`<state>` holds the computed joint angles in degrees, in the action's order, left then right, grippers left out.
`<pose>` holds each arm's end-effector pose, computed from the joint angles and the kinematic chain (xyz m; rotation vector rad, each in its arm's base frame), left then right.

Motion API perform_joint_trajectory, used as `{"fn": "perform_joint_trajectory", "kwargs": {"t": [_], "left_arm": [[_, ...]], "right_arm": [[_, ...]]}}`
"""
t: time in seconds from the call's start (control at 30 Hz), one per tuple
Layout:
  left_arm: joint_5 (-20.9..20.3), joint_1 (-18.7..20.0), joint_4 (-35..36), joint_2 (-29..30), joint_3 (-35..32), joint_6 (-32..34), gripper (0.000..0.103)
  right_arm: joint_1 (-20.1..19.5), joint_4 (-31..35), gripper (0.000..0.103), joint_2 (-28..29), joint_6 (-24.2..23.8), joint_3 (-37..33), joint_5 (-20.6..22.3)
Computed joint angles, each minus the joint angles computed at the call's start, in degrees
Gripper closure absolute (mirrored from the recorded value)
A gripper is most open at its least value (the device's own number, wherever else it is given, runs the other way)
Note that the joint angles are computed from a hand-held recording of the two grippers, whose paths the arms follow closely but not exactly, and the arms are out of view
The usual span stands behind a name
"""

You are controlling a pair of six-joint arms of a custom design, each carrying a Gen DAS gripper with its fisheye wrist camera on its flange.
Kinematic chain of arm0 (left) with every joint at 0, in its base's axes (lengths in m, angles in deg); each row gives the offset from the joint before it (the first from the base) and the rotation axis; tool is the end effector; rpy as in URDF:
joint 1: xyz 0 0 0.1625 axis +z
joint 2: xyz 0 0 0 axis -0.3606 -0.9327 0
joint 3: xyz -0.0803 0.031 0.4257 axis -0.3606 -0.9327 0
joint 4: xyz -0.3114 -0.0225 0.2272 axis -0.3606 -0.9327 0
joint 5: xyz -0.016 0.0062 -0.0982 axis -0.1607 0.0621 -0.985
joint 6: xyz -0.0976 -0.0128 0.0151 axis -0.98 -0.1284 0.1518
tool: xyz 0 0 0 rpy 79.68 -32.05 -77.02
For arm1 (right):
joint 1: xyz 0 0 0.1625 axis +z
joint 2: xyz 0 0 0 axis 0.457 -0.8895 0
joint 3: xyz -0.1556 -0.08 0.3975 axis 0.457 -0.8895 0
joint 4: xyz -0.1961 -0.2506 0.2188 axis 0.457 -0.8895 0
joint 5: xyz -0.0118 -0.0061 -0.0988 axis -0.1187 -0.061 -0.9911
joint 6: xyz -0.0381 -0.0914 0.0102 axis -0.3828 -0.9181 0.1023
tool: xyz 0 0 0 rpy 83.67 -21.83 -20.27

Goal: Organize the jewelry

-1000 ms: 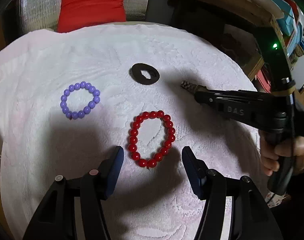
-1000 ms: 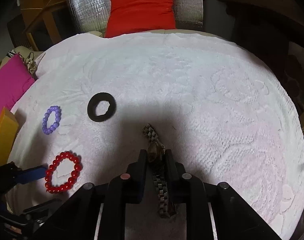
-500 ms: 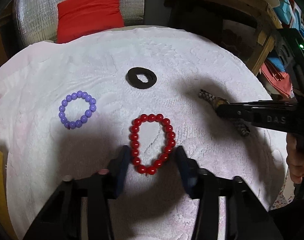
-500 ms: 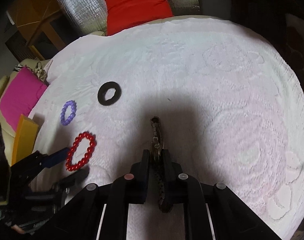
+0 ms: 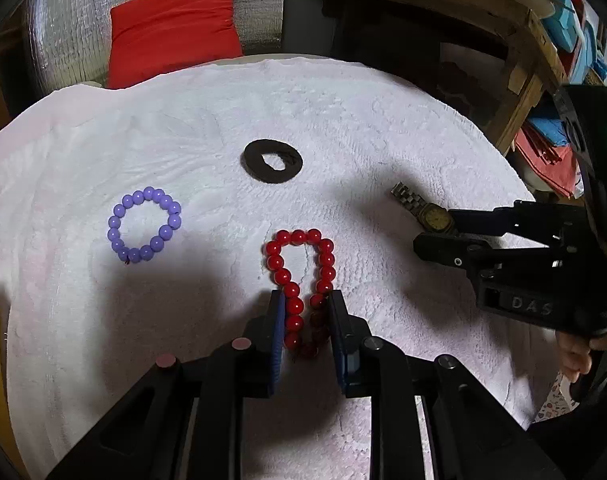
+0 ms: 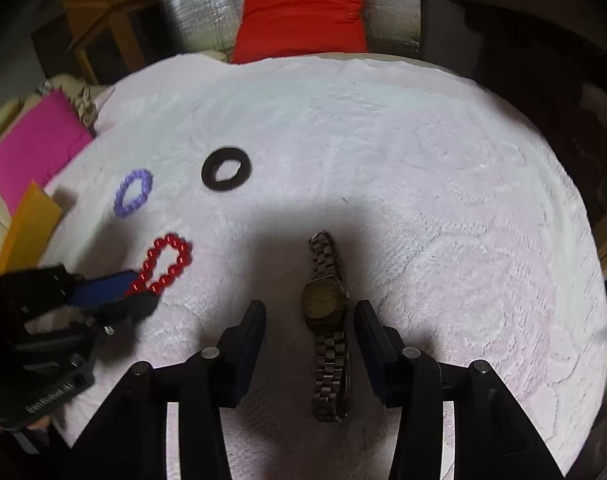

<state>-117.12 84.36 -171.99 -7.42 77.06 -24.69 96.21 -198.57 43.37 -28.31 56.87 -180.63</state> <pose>-0.0399 -0.5006 0.3720 0.7037 2.4332 -0.5916 0.4321 -0.5305 -0.0372 0.6176 -2.3983 0.5859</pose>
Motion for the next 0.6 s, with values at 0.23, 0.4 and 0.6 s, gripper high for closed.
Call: {"fn": "perform_joint_trajectory", "kwargs": {"t": [0.23,0.4,0.6], "left_arm": [[-0.5,0.1,-0.4,-0.5,0.1,0.5,0.093],[-1.0,-0.3,-1.5,-1.5,0.6,1.2,0.093],[-2.6,-1.0,-0.8,-4.3,1.1,0.4,0.093]], "right_arm": [[0.2,-0.1,0.081,0.0,0.0,-0.4,-1.1],[0.4,-1.5,0.081,-1.3,1.3,0.5,0.1],[0.7,-3.4,0.081,-3.8,3.1,3.2,3.4]]}}
